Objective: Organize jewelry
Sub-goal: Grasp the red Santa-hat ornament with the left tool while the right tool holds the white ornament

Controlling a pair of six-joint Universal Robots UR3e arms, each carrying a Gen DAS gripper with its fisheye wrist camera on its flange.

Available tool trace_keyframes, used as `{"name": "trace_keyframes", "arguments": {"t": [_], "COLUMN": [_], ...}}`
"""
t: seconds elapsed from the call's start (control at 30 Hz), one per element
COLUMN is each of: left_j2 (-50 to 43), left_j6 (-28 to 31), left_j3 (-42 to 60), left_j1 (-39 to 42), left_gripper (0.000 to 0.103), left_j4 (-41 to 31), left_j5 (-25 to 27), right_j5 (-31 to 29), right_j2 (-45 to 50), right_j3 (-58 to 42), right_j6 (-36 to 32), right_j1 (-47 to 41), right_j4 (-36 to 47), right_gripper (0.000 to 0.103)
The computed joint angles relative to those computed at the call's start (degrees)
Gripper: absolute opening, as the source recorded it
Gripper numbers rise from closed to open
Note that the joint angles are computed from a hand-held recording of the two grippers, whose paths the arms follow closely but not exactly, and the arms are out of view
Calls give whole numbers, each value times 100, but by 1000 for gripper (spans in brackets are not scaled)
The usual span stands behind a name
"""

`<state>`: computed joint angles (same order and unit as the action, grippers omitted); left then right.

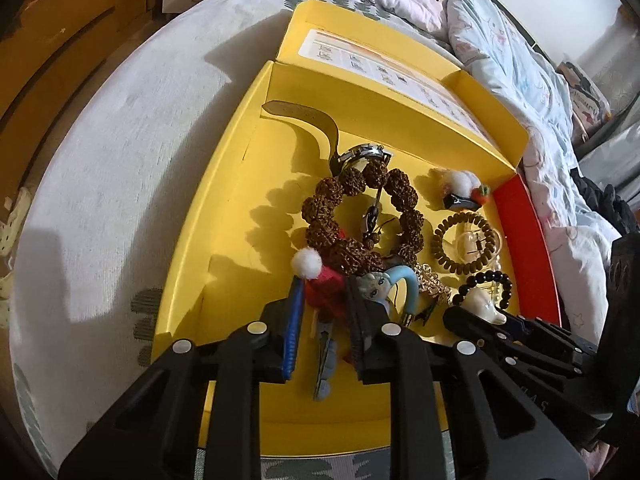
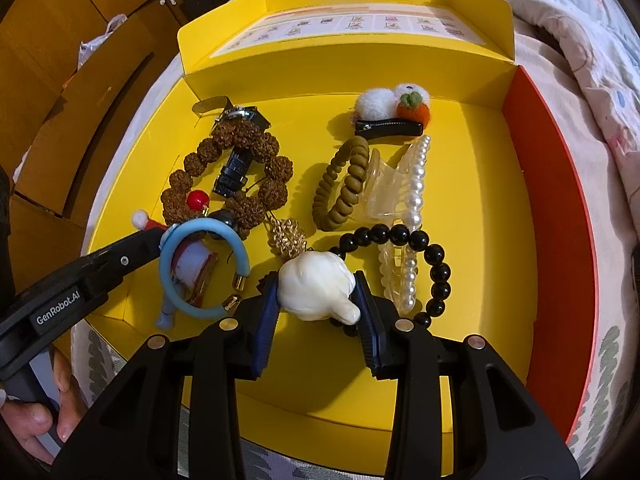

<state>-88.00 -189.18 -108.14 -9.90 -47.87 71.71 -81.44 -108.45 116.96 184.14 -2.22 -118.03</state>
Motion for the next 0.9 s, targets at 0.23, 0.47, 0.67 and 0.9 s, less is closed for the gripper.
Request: {"name": "trace_keyframes", "arguments": {"t": [0.23,0.47,0.67,0.9], "left_j2": [-55,-72,54,259], "left_j6": [16,22,13,-24], "left_j3": [9,12,-39,-46], "left_j1": [66,29,66,64], "left_gripper": [20,8,6,5], "left_j4": [3,97,205,346], "left_j5": [-102,-65,-66,-50], "right_j5": [101,100,220,397], "right_j2": [-33,-106,-341,-609], "right_j3": [59,77,53,-74], "right_j6": [-67,-31,-82,-129], "right_j1": [-152,-96,-228,-352], "right_j4": [-10,-69,87,310], "right_gripper": [37,37,37,37]}}
